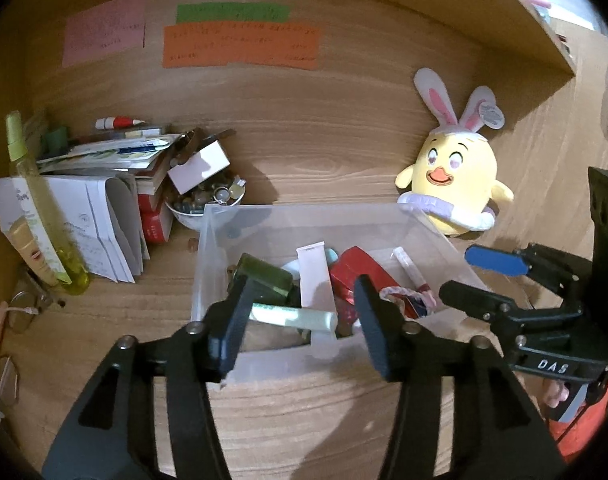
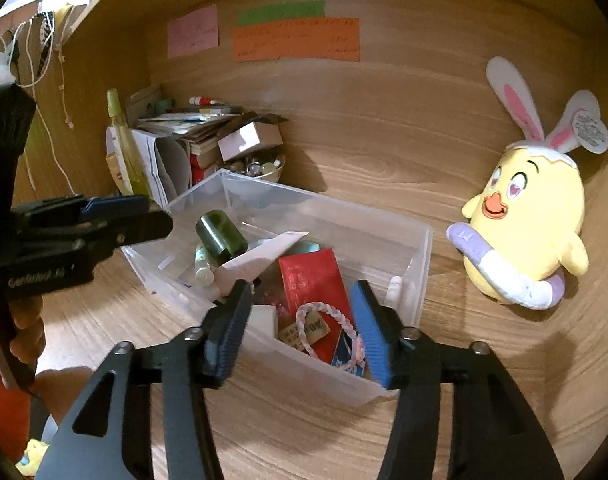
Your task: Organize objects
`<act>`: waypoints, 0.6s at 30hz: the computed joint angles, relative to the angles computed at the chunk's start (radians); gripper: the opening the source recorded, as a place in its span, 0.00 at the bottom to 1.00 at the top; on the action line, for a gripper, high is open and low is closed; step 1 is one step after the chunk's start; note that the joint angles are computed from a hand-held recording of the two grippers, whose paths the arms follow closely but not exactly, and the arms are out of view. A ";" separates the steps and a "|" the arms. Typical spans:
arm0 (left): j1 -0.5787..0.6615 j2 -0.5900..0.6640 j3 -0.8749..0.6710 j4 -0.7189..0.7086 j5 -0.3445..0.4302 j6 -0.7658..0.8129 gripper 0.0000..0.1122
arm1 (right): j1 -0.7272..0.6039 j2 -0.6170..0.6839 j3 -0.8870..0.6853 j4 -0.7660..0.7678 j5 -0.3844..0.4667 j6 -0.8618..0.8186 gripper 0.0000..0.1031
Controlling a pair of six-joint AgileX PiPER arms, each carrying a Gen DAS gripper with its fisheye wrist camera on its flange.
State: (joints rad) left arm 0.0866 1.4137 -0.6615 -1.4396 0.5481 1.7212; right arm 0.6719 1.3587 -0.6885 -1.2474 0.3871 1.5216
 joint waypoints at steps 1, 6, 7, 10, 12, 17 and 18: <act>0.004 -0.013 0.016 -0.009 0.003 0.019 0.51 | 0.008 -0.007 0.005 -0.010 0.009 0.016 0.55; 0.013 -0.084 0.098 -0.102 -0.012 0.147 0.70 | 0.066 -0.044 0.043 -0.081 0.086 0.124 0.77; 0.018 -0.097 0.112 -0.110 -0.010 0.163 0.71 | 0.085 -0.053 0.051 -0.093 0.109 0.141 0.78; 0.037 -0.119 0.138 -0.105 0.011 0.173 0.77 | 0.111 -0.076 0.068 -0.086 0.133 0.140 0.82; 0.056 -0.131 0.158 -0.117 0.028 0.190 0.82 | 0.135 -0.092 0.085 -0.091 0.154 0.159 0.84; 0.073 -0.148 0.200 -0.151 0.037 0.235 0.82 | 0.186 -0.129 0.129 -0.101 0.188 0.206 0.87; 0.077 -0.148 0.206 -0.150 0.038 0.237 0.82 | 0.196 -0.133 0.136 -0.102 0.195 0.215 0.87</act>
